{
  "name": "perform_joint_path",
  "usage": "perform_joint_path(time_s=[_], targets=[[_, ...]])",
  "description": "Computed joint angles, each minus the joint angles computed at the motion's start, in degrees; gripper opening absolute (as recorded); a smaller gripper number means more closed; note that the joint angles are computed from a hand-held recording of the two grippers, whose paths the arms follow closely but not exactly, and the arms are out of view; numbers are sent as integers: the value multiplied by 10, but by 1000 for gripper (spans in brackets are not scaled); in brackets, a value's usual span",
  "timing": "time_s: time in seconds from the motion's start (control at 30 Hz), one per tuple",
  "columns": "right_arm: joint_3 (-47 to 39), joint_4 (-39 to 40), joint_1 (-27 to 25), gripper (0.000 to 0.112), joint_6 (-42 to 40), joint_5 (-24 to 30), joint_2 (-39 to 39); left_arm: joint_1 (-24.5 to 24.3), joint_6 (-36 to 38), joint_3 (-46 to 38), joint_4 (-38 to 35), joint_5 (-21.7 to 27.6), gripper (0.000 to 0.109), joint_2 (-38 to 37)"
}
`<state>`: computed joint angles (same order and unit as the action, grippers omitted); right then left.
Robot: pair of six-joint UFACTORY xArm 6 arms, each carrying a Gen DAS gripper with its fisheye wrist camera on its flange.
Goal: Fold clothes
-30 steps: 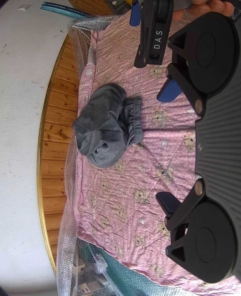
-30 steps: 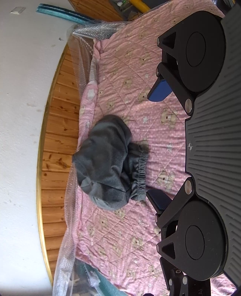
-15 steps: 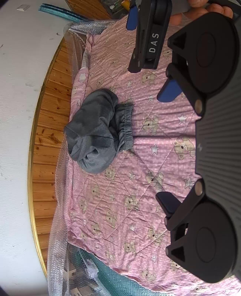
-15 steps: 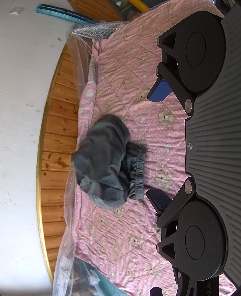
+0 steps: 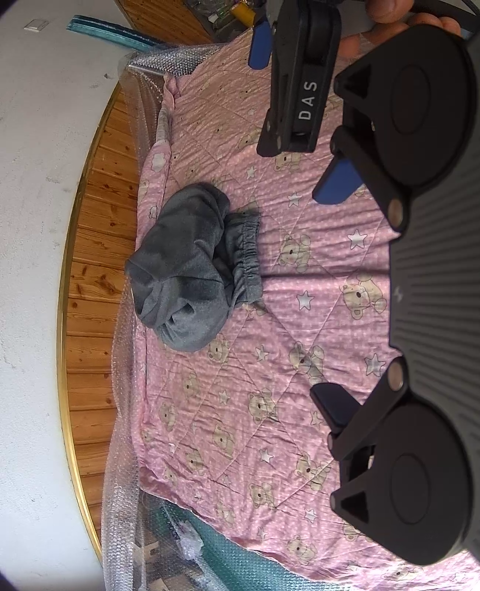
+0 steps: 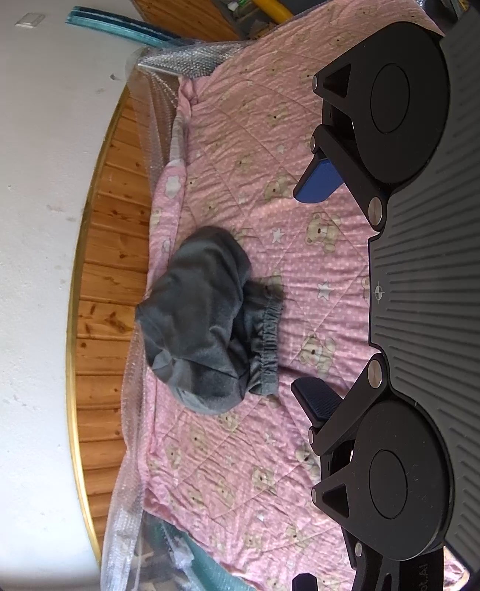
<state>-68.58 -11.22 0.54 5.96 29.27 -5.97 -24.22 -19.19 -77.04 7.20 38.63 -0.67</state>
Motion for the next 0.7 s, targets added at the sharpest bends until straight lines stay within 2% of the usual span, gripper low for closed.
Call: perform_joint_path(time_s=[0.2,0.23,0.27,0.3,0.37,0.4,0.43,0.5,0.53,0.63,0.7], targets=[[-1,61,2,98,-42,4,0,-3,17,3,-5,0,103,-1],[-3,75,2,95,-52,5,1,-3,20,1,-5,5,103,1],[-3,86,2,86,-60,6,2,-2,24,-6,-6,15,103,5],[-4,99,2,76,-72,8,4,-1,27,-12,-8,25,97,10],[-11,127,-1,11,-91,19,9,1,34,-25,-11,46,20,19],[-14,133,-2,1,-94,23,13,2,37,-32,-12,56,12,23],[-15,142,-3,0,-102,24,15,4,42,-37,-16,61,12,27],[-13,178,-4,0,-142,7,18,6,40,-41,-15,57,1,33],[-13,196,-5,0,-161,1,20,7,39,-46,-15,55,0,37],[-31,232,-8,0,-196,3,39,3,26,-72,3,60,1,58],[-47,216,-11,0,-181,-7,58,2,26,-101,0,72,10,78]])
